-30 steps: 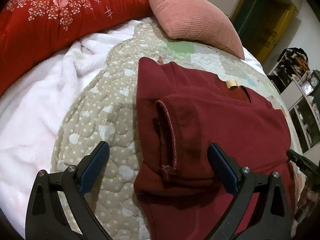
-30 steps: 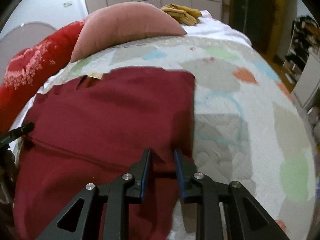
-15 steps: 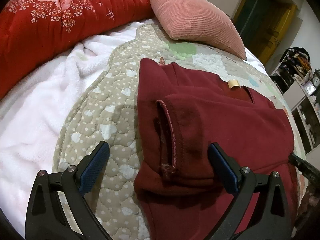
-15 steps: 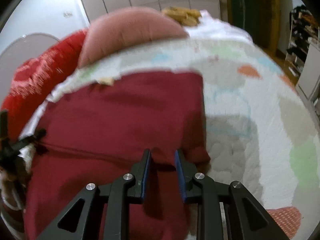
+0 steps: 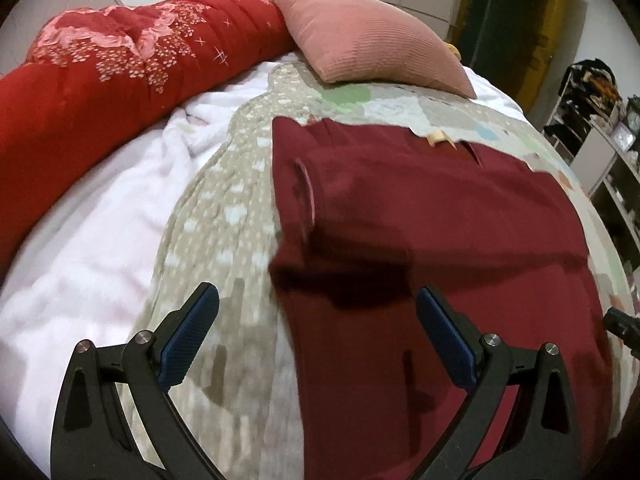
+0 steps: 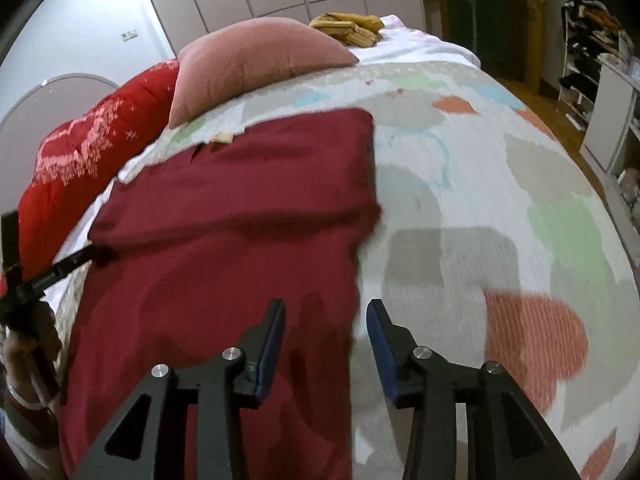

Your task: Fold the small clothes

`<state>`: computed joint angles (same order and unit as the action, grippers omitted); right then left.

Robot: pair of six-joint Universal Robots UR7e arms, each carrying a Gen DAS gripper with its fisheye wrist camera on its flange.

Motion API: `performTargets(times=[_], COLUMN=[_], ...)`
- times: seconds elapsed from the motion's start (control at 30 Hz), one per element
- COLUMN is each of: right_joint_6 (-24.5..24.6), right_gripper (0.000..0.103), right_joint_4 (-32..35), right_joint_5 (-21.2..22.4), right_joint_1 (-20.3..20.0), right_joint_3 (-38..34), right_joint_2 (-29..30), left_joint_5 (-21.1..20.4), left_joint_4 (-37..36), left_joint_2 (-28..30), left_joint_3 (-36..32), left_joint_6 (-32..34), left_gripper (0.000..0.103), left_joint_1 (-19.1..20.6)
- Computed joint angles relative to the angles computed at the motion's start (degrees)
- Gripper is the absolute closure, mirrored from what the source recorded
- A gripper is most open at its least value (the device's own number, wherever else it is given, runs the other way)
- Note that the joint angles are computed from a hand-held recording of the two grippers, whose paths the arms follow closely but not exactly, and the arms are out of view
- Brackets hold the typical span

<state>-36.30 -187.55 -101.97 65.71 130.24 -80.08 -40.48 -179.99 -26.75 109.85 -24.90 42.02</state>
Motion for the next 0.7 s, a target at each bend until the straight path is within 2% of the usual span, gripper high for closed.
performTargets(times=[0.17, 0.3, 0.5, 0.57, 0.7], right_joint_6=[-0.5, 1.8, 1.7, 2.8, 4.2], right_gripper=[0.06, 0.059, 0.058, 0.058, 0.057], right_joint_4=[1.2, 2.3, 1.4, 2.9, 3.7], right_joint_5=[1.3, 4.2, 4.9, 6.4, 5.9], right_joint_1=[-2.7, -2.9, 0.0, 0.7, 2.8], right_joint_3=[3.4, 3.7, 4.0, 3.4, 1.2], right_joint_2=[-2.8, -4.2, -2.1, -1.3, 2.5], left_joint_5=[-1.3, -1.7, -2.2, -4.0, -6.8], left_joint_4=[1.1, 2.5, 2.4, 1.7, 0.8], left_joint_2=[-1.6, -1.9, -2.2, -2.5, -3.3], left_joint_3=[4.4, 5.7, 6.3, 6.4, 5.5], left_joint_6=[-5.2, -7.8, -8.8, -9.7, -10.2], left_gripper=[0.003, 0.003, 0.003, 0.003, 0.003], left_joint_1=[-1.8, -2.8, -3.1, -2.3, -0.5])
